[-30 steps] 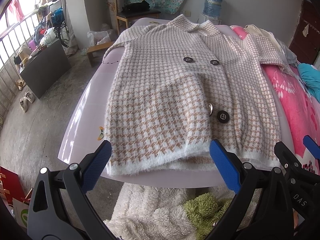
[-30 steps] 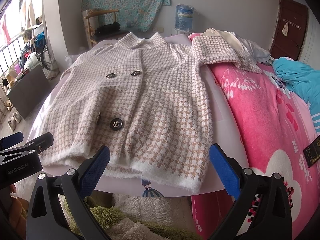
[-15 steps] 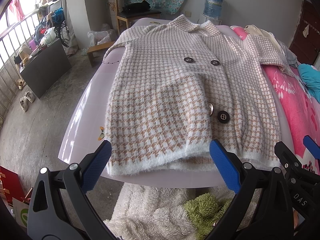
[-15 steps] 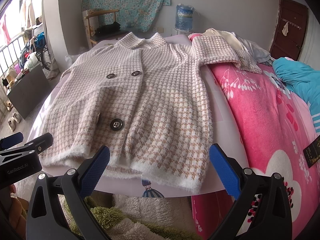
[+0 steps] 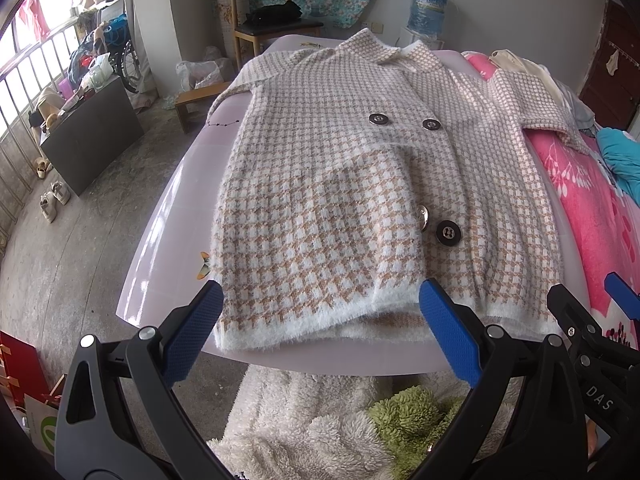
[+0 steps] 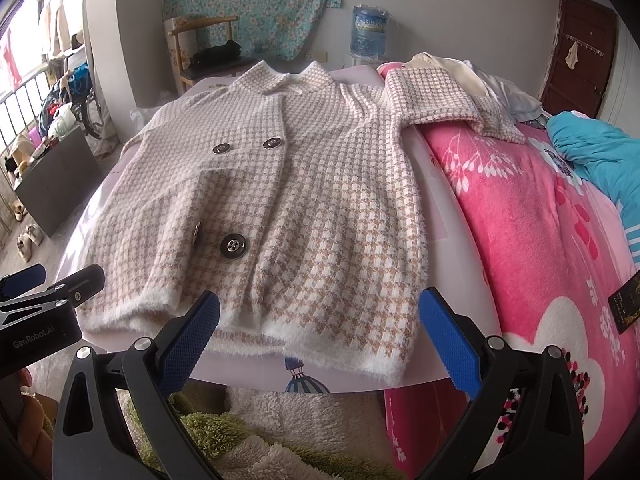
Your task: Fold large clothes
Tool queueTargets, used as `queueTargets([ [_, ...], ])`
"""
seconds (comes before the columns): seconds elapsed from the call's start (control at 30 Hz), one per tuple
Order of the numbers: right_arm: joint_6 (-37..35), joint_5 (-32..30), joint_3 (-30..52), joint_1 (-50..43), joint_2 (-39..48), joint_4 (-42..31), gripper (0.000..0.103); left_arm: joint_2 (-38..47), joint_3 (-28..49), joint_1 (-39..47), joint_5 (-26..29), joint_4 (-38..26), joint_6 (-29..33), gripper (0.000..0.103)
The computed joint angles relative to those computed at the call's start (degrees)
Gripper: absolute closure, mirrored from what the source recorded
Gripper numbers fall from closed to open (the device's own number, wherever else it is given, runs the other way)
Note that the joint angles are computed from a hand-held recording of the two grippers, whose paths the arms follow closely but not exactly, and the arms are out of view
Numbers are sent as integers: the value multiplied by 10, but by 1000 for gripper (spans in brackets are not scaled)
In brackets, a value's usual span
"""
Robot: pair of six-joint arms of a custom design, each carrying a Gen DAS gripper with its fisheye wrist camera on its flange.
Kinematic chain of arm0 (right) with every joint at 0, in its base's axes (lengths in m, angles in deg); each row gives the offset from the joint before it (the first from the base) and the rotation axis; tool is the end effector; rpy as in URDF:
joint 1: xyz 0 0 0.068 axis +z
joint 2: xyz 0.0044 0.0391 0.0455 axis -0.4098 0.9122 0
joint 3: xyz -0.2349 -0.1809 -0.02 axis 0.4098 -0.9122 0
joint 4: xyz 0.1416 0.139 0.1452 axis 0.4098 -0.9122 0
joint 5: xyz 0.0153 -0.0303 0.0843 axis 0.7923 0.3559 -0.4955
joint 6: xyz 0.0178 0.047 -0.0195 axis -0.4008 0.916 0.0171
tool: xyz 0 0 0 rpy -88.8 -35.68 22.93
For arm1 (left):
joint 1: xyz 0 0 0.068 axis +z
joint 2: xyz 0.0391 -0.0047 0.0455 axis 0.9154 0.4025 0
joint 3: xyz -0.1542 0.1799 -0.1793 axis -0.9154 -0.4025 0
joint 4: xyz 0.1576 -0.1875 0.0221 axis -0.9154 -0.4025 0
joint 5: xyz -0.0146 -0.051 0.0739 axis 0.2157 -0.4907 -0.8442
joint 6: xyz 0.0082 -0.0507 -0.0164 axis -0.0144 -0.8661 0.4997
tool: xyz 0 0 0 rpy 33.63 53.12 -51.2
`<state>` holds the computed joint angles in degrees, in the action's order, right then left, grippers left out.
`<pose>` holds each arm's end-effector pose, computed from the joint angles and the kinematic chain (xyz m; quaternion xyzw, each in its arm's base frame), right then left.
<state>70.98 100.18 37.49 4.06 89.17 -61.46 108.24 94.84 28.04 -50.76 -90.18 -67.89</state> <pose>0.2596 0.1316 0.2588 -0.1546 0.9310 0.0030 0.3305 0.1589 -0.1028 0.2526 -0.2070 0.9321 0.0496 0.2930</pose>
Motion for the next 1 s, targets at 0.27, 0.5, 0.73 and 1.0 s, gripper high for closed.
queueTargets([
  [0.27, 11, 17, 15, 9, 21, -6, 6, -37, -16, 48, 25, 2, 48, 8],
  [0.5, 9, 31, 45, 14, 44, -19, 6, -26, -9, 76, 36, 22, 77, 8],
  [0.73, 4, 40, 78, 20, 68, -29, 6, -11, 1, 112, 51, 42, 109, 8],
  [1.0, 3, 20, 107, 17, 81, -11, 6, 1, 7, 159, 67, 83, 168, 8],
])
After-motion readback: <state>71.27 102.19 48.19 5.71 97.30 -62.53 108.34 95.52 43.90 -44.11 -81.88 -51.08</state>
